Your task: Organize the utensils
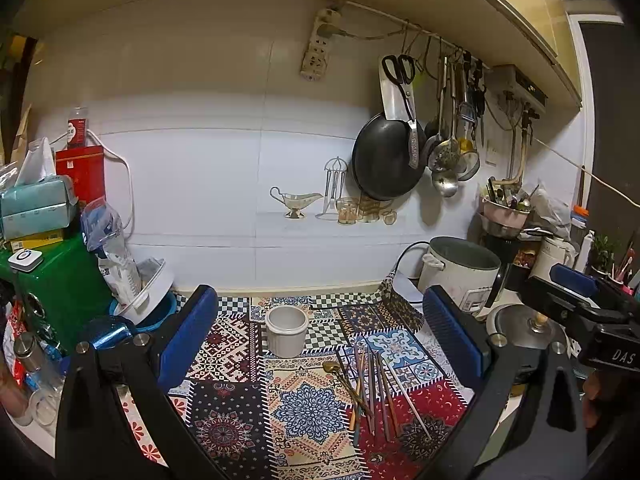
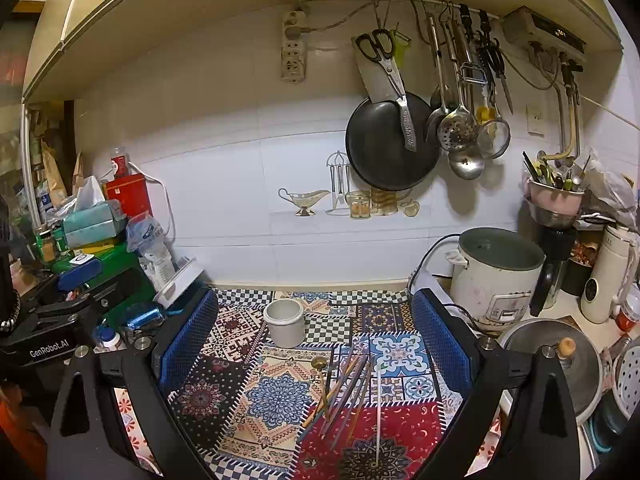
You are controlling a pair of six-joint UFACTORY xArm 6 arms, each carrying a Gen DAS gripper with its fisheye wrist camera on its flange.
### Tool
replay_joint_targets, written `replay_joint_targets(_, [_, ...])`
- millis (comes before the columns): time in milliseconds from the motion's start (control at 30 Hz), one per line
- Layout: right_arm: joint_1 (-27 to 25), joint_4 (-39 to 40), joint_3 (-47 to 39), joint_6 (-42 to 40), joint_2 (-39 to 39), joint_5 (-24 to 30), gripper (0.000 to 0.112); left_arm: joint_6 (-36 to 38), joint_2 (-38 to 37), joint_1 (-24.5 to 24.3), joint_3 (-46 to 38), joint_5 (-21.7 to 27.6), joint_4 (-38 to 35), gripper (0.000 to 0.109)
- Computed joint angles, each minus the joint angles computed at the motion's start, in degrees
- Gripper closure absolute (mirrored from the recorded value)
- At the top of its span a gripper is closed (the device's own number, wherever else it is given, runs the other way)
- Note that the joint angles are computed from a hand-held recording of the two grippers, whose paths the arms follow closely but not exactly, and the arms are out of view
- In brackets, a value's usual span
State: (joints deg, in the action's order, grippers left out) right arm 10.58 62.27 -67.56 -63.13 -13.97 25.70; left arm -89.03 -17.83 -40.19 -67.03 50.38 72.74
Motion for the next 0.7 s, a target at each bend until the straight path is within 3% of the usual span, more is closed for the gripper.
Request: replay_joint_targets(700, [-0.3, 0.3, -0.3, -0.4, 0.3, 0.1, 0.016, 0.0, 0.4, 0.0, -0.3, 0.0, 0.1, 0.006])
